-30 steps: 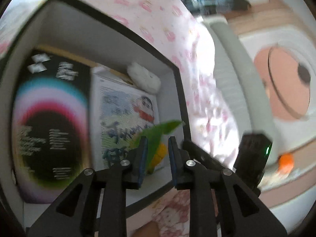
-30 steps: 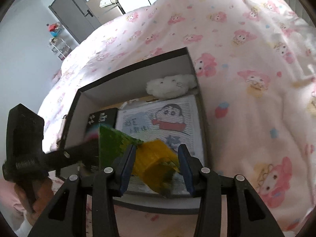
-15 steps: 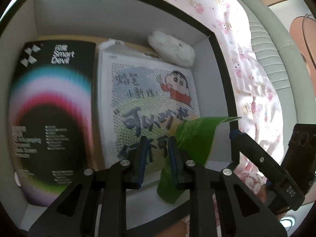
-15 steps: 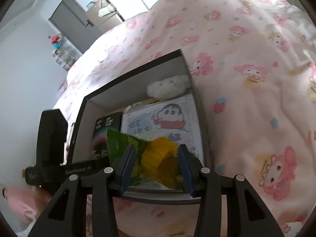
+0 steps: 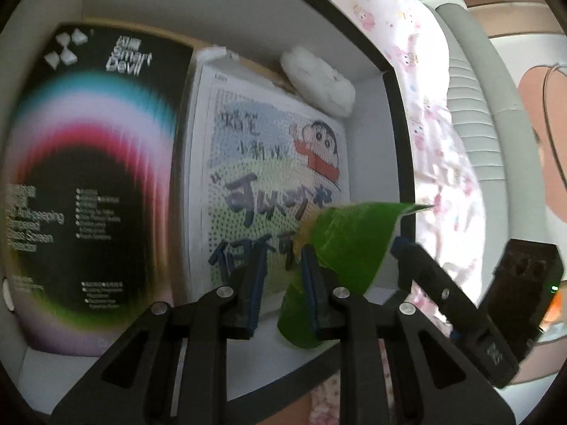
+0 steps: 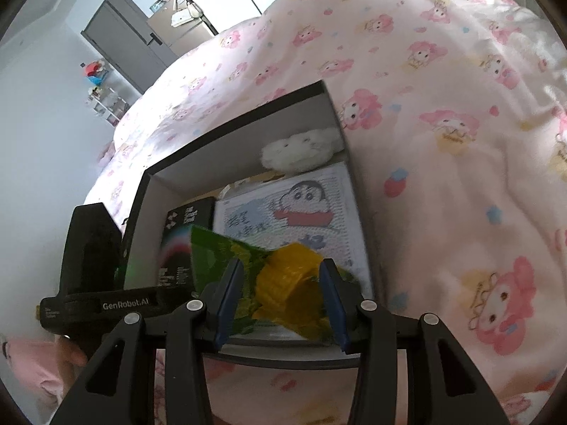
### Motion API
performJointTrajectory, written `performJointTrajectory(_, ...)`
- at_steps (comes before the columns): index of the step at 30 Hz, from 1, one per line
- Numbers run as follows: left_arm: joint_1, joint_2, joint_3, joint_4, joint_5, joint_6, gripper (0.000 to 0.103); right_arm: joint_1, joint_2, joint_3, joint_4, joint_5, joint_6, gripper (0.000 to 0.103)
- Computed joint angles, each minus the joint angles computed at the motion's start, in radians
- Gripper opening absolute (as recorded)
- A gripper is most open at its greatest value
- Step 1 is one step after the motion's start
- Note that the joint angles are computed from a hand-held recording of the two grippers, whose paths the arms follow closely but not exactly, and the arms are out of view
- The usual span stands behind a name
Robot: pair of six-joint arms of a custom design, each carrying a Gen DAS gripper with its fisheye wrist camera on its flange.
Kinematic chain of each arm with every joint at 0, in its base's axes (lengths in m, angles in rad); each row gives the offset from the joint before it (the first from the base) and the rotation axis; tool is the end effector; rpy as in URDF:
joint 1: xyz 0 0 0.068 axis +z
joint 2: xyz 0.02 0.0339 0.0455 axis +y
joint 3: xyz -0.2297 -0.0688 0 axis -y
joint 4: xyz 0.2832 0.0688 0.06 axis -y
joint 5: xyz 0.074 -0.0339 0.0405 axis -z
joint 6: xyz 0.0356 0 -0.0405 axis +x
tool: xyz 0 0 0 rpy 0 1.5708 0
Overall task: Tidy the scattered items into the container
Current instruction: 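Carry the corn toy with both grippers over the black box and lower it, then open both grippers to release the corn toy inside the box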
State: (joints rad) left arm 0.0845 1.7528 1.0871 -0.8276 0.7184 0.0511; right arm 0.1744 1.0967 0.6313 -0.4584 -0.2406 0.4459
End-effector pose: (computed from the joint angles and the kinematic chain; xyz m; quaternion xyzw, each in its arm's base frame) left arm 0.3300 0.0044 0.1112 -0.0020 0.9356 -0.3480 0.0600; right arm 0.2552 0.0536 0.1578 0.0896 0.9378 0.2047 0.2658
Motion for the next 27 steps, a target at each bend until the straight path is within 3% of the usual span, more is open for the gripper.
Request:
performJointTrajectory(6, -0.017, 0.008, 0.024, 0.010, -0.031, 0.007, 0.018, 0.051, 0.071, 0.030, -0.003, 0.077, -0.017, 0.041)
performJointTrajectory(9, -0.062, -0.165, -0.092, 0.115, -0.242, -0.006, 0.018, 0.070, 0.077, 0.036, -0.009, 0.123, -0.018, 0.041)
performJointTrajectory(10, -0.065, -0.221, -0.127, 0.132, -0.260, 0.004, 0.019, 0.074, 0.073, 0.034, -0.012, 0.134, -0.014, 0.041)
performJointTrajectory(13, -0.051, -0.331, -0.185, 0.127, -0.196, 0.036, 0.019, 0.075, 0.062, 0.030, -0.017, 0.152, -0.001, 0.041)
performJointTrajectory(15, -0.100, -0.381, -0.218, 0.165, -0.213, 0.016, 0.022, 0.066, 0.068, 0.032, -0.013, 0.148, 0.021, 0.041)
performJointTrajectory(21, -0.142, -0.347, -0.206, 0.154, -0.246, 0.042, 0.021, 0.124, 0.072, 0.032, -0.024, 0.212, 0.037, 0.041)
performJointTrajectory(27, -0.075, -0.454, -0.218, 0.076, -0.173, 0.090, 0.022, 0.168, -0.059, -0.027, -0.068, 0.222, 0.151, 0.042)
